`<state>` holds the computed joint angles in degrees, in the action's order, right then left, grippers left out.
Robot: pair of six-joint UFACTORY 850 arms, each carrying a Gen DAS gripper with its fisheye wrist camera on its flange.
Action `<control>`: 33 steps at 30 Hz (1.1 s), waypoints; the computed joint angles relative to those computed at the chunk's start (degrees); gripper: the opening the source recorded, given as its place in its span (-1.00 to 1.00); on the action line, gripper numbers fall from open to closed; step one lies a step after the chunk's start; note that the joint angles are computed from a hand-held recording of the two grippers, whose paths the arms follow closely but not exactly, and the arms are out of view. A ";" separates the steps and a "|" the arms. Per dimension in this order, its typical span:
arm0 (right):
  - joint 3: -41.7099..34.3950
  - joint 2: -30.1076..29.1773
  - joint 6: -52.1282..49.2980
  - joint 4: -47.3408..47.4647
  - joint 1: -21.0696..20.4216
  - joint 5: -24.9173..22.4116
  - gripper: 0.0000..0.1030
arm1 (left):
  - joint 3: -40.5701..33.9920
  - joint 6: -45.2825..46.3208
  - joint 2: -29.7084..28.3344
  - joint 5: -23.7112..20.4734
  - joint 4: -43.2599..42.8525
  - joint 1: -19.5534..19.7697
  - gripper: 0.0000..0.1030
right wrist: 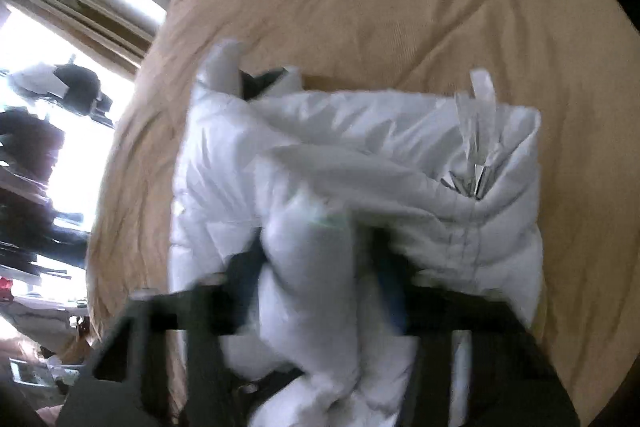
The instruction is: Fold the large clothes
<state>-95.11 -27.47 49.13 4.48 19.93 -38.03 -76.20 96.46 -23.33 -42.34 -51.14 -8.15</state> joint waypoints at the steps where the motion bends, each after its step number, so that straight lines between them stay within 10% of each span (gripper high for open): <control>1: 0.66 -0.19 -0.41 1.18 -0.38 0.46 -0.29 | -0.92 -0.08 -0.36 -2.47 0.82 0.86 0.38; 11: 5.96 2.22 6.06 1.45 -0.78 1.12 -0.36 | -25.28 -13.34 -9.34 -28.98 5.41 12.57 0.28; 15: 6.49 2.21 8.02 1.21 -0.65 1.80 -0.35 | -35.05 -17.09 -13.71 -21.27 -0.32 14.43 0.44; 19: 7.24 3.28 12.43 -1.27 0.08 2.40 -0.33 | -39.75 -27.05 -19.59 -15.16 11.97 9.97 0.43; 27: 4.07 3.90 32.24 -27.08 7.15 -9.26 -0.20 | -26.50 -21.44 -15.13 -1.23 12.58 7.86 0.44; 33: -1.33 3.21 44.53 -51.76 19.96 -18.22 -0.19 | -28.19 -24.41 -16.61 -3.24 13.17 8.41 0.44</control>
